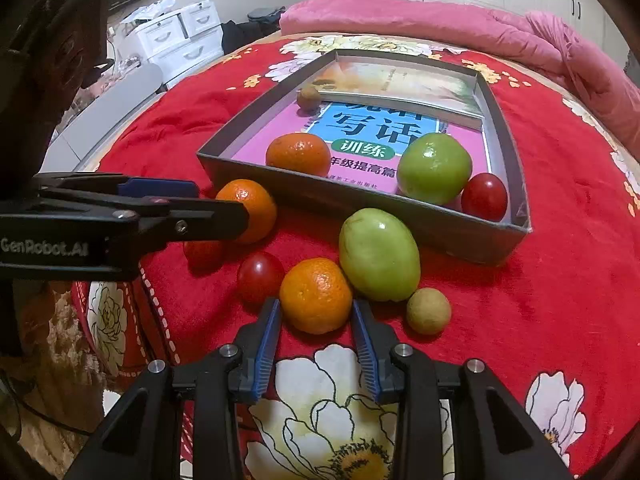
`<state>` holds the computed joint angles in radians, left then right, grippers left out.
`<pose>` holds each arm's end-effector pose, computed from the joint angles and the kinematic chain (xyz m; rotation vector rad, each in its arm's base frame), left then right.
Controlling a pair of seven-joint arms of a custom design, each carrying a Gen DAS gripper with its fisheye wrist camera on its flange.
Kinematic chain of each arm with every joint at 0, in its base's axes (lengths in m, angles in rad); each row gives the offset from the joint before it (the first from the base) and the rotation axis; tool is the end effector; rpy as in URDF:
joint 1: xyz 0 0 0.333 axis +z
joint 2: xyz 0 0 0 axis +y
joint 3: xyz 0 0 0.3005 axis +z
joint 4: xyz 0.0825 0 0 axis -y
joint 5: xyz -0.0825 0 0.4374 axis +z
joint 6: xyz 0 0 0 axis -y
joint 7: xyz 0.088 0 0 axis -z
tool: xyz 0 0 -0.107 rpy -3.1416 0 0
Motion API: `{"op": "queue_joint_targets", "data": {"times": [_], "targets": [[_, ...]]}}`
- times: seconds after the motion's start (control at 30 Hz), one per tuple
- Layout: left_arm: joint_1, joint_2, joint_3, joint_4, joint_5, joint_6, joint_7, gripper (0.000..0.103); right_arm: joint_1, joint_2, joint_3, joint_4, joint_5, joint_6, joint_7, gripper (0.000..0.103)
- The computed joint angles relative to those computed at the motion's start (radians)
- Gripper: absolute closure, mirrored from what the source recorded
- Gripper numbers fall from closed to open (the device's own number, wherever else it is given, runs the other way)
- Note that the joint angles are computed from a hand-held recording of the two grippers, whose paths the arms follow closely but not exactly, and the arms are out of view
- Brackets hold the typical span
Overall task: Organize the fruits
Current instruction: 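Grasp an orange with the right tool while the left tool grasps another orange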
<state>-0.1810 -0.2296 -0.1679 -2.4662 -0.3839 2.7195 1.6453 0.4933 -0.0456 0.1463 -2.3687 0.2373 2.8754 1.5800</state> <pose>0.5057 -0.1689 0.3819 -1.9411 2.1800 -0.7485 0.4688 0.3322 0.3520 -2.1749 1.4096 -0.1852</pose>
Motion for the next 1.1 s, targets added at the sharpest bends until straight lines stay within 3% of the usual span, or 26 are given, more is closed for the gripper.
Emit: {"op": "queue_joint_targets", "data": {"times": [0.4,0.7,1.1], "targets": [[-0.002,0.048,0.002,0.036,-0.021,-0.017,0.028,0.046,-0.002,0.023,0.01,0.015,0.042,0.012,-0.027,0.066],[-0.005,0.061,0.008,0.049,-0.077,-0.029,0.07,0.048,0.015,0.017,0.011,0.018,0.202,0.023,-0.176,0.066],[0.003,0.079,0.001,0.061,-0.067,-0.034,0.065,0.049,0.001,0.046,0.024,0.035,0.164,0.044,-0.142,0.065]]}}
